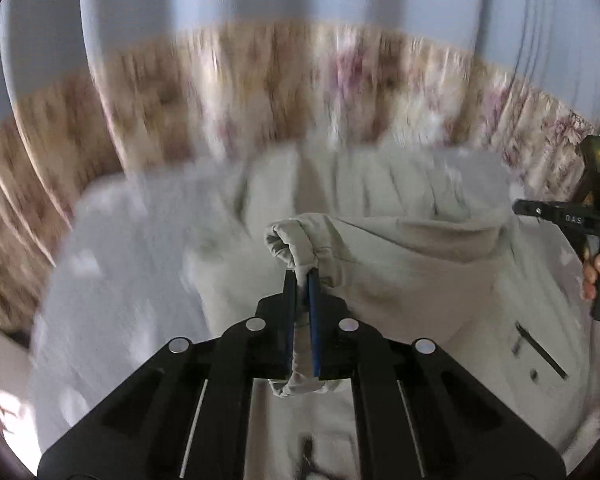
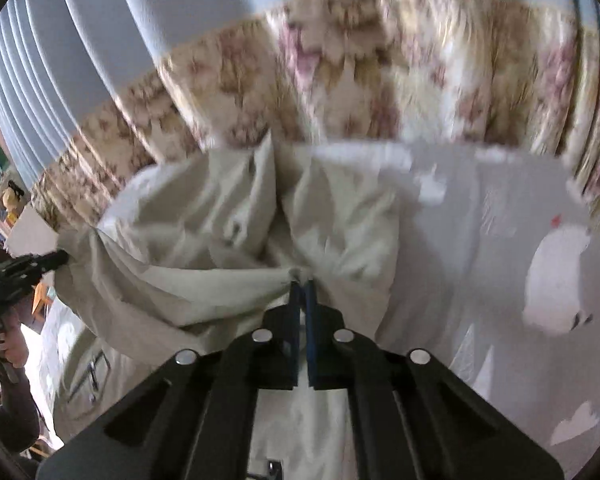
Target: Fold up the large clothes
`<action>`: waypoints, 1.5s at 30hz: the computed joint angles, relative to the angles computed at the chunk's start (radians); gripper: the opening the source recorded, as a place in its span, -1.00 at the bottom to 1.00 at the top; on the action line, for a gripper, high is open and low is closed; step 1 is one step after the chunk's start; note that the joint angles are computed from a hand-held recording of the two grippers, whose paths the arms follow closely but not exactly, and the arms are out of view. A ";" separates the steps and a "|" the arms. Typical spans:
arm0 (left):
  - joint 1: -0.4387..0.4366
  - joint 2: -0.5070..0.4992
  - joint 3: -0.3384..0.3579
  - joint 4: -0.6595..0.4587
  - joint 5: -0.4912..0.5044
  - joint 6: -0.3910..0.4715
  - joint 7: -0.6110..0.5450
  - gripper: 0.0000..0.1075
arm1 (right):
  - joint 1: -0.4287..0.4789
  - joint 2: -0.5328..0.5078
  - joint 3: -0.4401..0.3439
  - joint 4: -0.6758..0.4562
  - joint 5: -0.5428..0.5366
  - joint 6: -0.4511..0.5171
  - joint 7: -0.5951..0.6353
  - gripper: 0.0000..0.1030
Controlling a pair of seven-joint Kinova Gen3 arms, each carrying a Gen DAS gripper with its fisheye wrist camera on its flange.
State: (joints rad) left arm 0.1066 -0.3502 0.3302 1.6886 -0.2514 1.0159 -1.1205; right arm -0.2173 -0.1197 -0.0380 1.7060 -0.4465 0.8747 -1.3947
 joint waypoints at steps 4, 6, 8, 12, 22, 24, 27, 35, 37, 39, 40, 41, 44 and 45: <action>-0.039 0.067 0.016 -0.059 -0.087 -0.029 0.007 -0.92 | 0.068 0.029 -0.032 -0.046 -0.062 0.002 0.044 -1.00; -0.011 0.101 -0.024 -0.070 -0.135 -0.051 0.021 -0.92 | 0.012 0.049 0.040 -0.066 -0.143 0.044 0.113 -0.94; -0.036 0.098 -0.024 -0.059 -0.162 -0.077 0.018 -0.91 | -0.007 0.051 0.076 -0.059 -0.208 0.069 0.183 -0.92; -0.122 0.008 -0.060 0.005 -0.078 -0.204 -0.061 -0.91 | 0.039 0.048 0.026 -0.055 -0.208 0.103 0.193 0.34; 0.072 -0.226 -0.173 0.265 -0.216 -0.585 -0.030 -0.90 | -0.093 0.093 0.073 -0.082 -0.244 0.054 0.259 0.34; 0.076 -0.225 -0.204 0.285 -0.153 -0.575 -0.102 -0.89 | -0.093 0.139 0.030 -0.104 -0.173 0.079 0.233 0.31; 0.061 -0.226 -0.254 0.297 -0.064 -0.471 -0.182 -0.81 | -0.026 0.149 -0.066 -0.092 -0.127 0.136 0.229 0.17; -0.030 -0.287 -0.359 0.380 0.061 -0.238 -0.346 0.27 | -0.070 0.059 -0.070 0.003 0.019 0.254 0.181 0.03; -0.064 -0.291 -0.388 0.369 0.135 -0.208 -0.402 0.32 | -0.046 0.033 -0.047 0.003 -0.009 0.237 0.181 0.04; -0.064 -0.266 -0.431 0.324 0.203 -0.166 -0.419 0.37 | -0.027 0.022 -0.037 -0.011 -0.001 0.194 0.132 0.04; -0.078 -0.253 -0.436 0.304 0.242 -0.149 -0.435 0.41 | -0.022 0.022 -0.035 -0.016 0.004 0.172 0.104 0.05; -0.090 -0.236 -0.437 0.282 0.276 -0.135 -0.439 0.41 | -0.022 0.023 -0.029 -0.018 0.007 0.137 0.065 0.05; -0.178 -0.204 -0.389 0.241 0.367 -0.119 -0.462 0.42 | -0.020 0.032 -0.046 -0.007 0.015 0.020 -0.017 0.05; -0.198 -0.195 -0.385 0.230 0.395 -0.112 -0.473 0.42 | -0.026 0.038 -0.054 -0.006 0.025 -0.013 -0.044 0.05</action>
